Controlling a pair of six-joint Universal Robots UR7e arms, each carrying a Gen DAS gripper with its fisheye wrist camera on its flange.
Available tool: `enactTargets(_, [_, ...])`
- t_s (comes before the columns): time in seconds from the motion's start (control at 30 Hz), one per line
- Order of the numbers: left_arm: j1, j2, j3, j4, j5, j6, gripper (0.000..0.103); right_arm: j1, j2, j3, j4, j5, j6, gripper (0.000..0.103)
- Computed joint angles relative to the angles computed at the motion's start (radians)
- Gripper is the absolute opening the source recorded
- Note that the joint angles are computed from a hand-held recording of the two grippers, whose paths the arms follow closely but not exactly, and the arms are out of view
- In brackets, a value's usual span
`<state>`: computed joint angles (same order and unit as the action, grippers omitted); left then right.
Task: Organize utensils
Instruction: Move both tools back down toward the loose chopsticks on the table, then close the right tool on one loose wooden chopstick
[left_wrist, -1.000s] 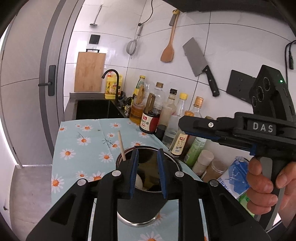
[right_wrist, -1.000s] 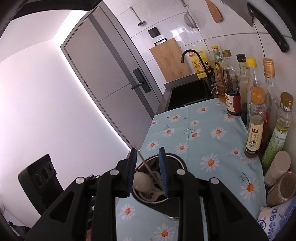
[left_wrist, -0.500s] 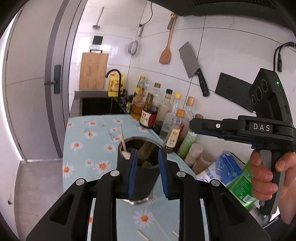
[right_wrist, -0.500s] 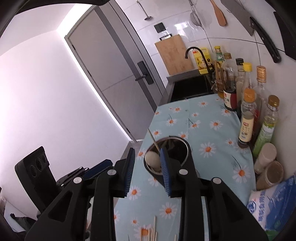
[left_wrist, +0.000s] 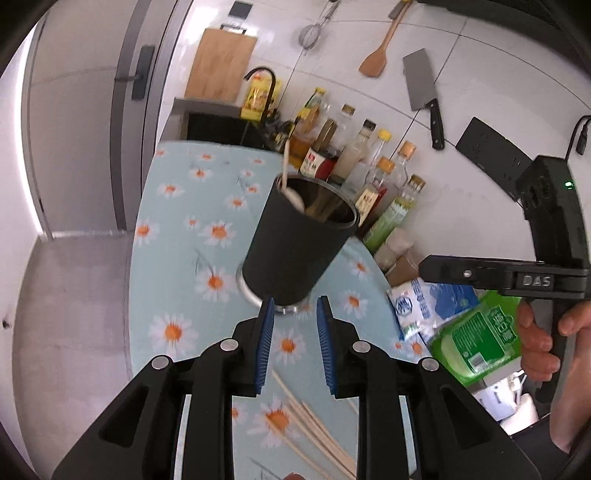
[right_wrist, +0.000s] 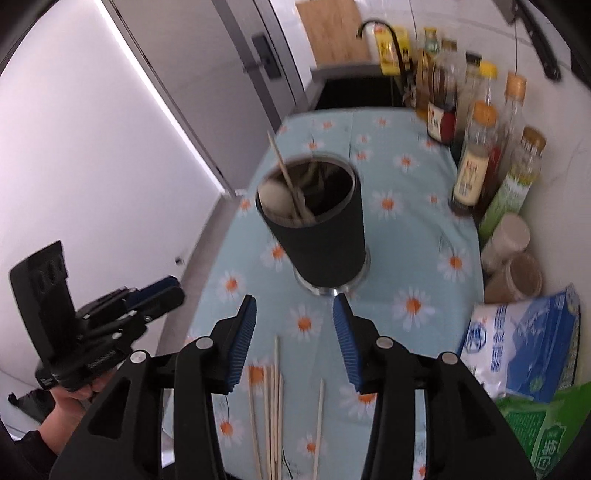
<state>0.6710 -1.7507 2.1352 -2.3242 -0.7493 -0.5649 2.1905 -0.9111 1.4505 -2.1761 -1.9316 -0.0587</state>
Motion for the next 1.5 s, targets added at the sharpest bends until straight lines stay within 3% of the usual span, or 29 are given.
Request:
enactTargets(0.27, [-0.014, -0.081, 0.07, 0.161, -0.054, -0.187, 0.023, -0.028, 0.046, -0.007, 0.255, -0.077, 0.107, 0.045])
enactTargets(0.3, [-0.01, -0.086, 0.074, 0.174, -0.07, -0.198, 0.023, -0.033, 0.055, -0.013, 0.299, -0.086, 0.129, 0.049])
enactTargets(0.43, [0.012, -0.114, 0.106, 0.196, -0.161, -0.246, 0.023, -0.054, 0.076, -0.009, 0.402, -0.082, 0.174, 0.05])
enactTargets(0.5, [0.014, -0.128, 0.122, 0.203, -0.182, -0.273, 0.03, -0.059, 0.084, 0.002, 0.442, -0.087, 0.188, 0.05])
enactTargets(0.57, [0.007, -0.142, 0.138, 0.215, -0.193, -0.307, 0.031, -0.06, 0.09, 0.013, 0.468, -0.098, 0.203, 0.05])
enactTargets(0.77, [0.003, -0.157, 0.165, 0.233, -0.229, -0.369, 0.031, -0.066, 0.1, 0.047, 0.498, -0.116, 0.241, 0.049])
enactTargets(1.1, [0.021, -0.132, 0.164, 0.292, -0.321, -0.436, 0.032, -0.063, 0.111, 0.097, 0.507, -0.14, 0.281, 0.022])
enactTargets(1.27, [0.036, -0.113, 0.154, 0.314, -0.337, -0.459, 0.032, -0.031, 0.109, 0.13, 0.482, -0.19, 0.285, 0.015])
enactTargets(1.33, [0.04, -0.105, 0.15, 0.316, -0.34, -0.468, 0.032, -0.006, 0.121, 0.145, 0.465, -0.226, 0.282, 0.006])
enactTargets(1.5, [0.042, -0.07, 0.132, 0.305, -0.35, -0.488, 0.032, -0.009, 0.107, 0.162, 0.444, -0.195, 0.253, 0.006])
